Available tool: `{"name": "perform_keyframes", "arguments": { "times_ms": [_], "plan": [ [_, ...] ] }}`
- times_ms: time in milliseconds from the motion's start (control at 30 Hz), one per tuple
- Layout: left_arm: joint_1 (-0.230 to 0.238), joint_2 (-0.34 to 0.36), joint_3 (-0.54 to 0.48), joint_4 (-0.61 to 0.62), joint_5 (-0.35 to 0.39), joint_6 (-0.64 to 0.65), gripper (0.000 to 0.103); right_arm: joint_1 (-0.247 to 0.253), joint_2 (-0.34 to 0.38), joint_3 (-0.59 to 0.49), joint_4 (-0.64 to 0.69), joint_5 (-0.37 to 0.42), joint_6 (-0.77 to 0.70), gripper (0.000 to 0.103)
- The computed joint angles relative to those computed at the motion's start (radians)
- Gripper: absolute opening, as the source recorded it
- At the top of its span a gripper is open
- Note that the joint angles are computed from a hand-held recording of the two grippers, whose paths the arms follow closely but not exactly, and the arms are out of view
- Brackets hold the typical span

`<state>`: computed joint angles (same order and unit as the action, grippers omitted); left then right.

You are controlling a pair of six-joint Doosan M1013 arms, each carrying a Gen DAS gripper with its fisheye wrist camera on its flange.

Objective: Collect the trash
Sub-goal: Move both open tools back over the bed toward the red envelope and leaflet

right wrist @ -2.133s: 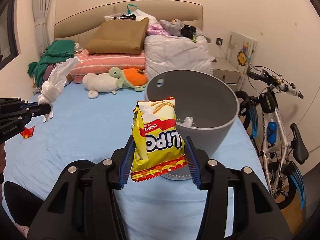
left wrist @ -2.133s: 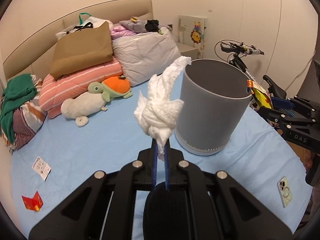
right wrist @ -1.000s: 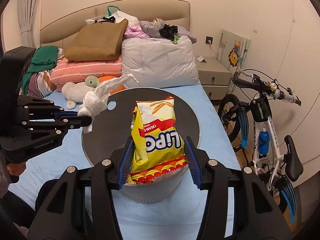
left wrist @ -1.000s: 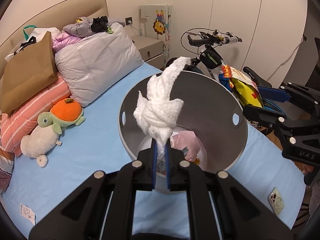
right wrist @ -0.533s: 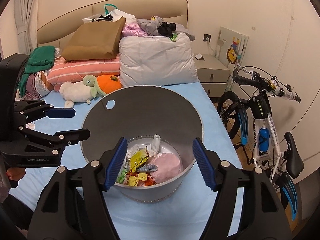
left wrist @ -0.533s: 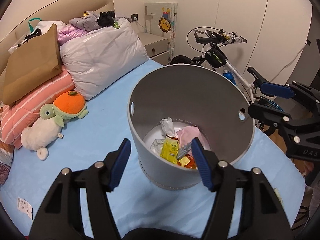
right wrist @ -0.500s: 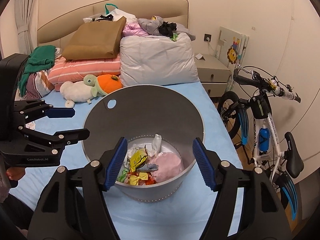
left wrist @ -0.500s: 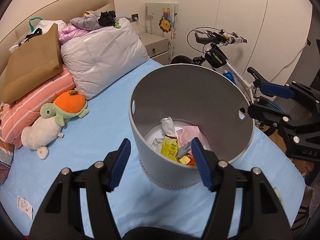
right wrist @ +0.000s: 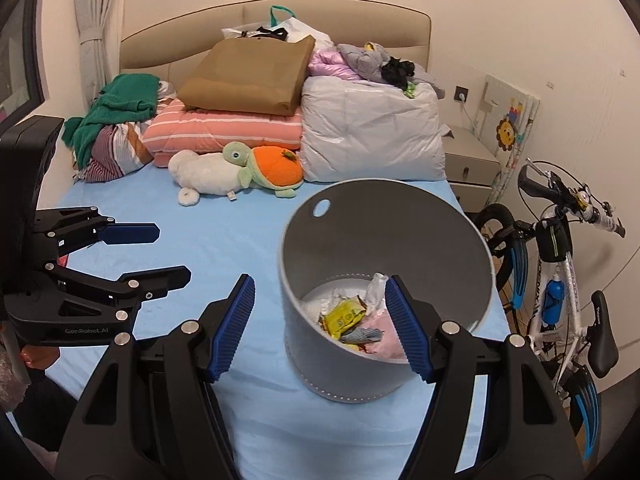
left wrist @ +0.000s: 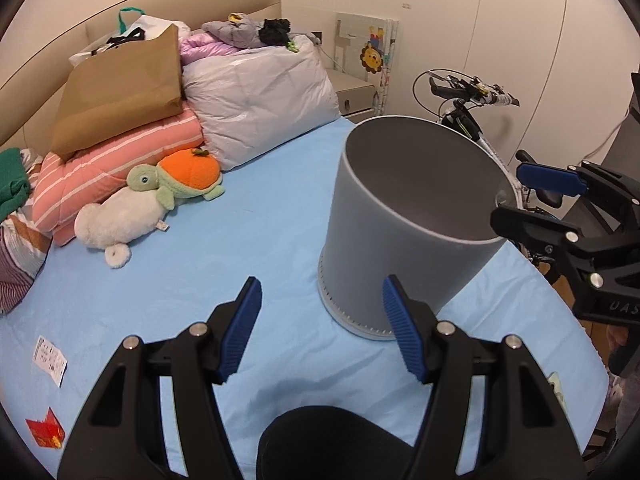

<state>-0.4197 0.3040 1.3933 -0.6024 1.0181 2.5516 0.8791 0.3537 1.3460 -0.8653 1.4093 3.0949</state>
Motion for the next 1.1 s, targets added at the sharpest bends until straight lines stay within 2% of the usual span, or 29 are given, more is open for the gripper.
{"name": "perform_keyframes", "arguments": {
  "times_ms": [167, 267, 667, 900, 1100],
  "plan": [
    [0.06, -0.009, 0.018, 0.007, -0.022, -0.044, 0.063, -0.006, 0.065, -0.089, 0.011, -0.067, -0.097, 0.065],
    [0.098, -0.018, 0.035, 0.028, -0.059, -0.072, 0.063, -0.013, 0.11, -0.149, 0.025, -0.12, -0.161, 0.065],
    [0.261, -0.022, 0.075, 0.193, -0.166, -0.277, 0.063, -0.029, 0.326, -0.449, 0.143, -0.285, -0.436, 0.065],
    [0.342, 0.001, 0.074, 0.293, -0.204, -0.414, 0.063, -0.031, 0.479, -0.69, 0.236, -0.301, -0.613, 0.065],
    [0.398, 0.034, 0.049, 0.356, -0.227, -0.516, 0.063, -0.04, 0.649, -0.983, 0.323, -0.231, -0.771, 0.069]
  ]
}}
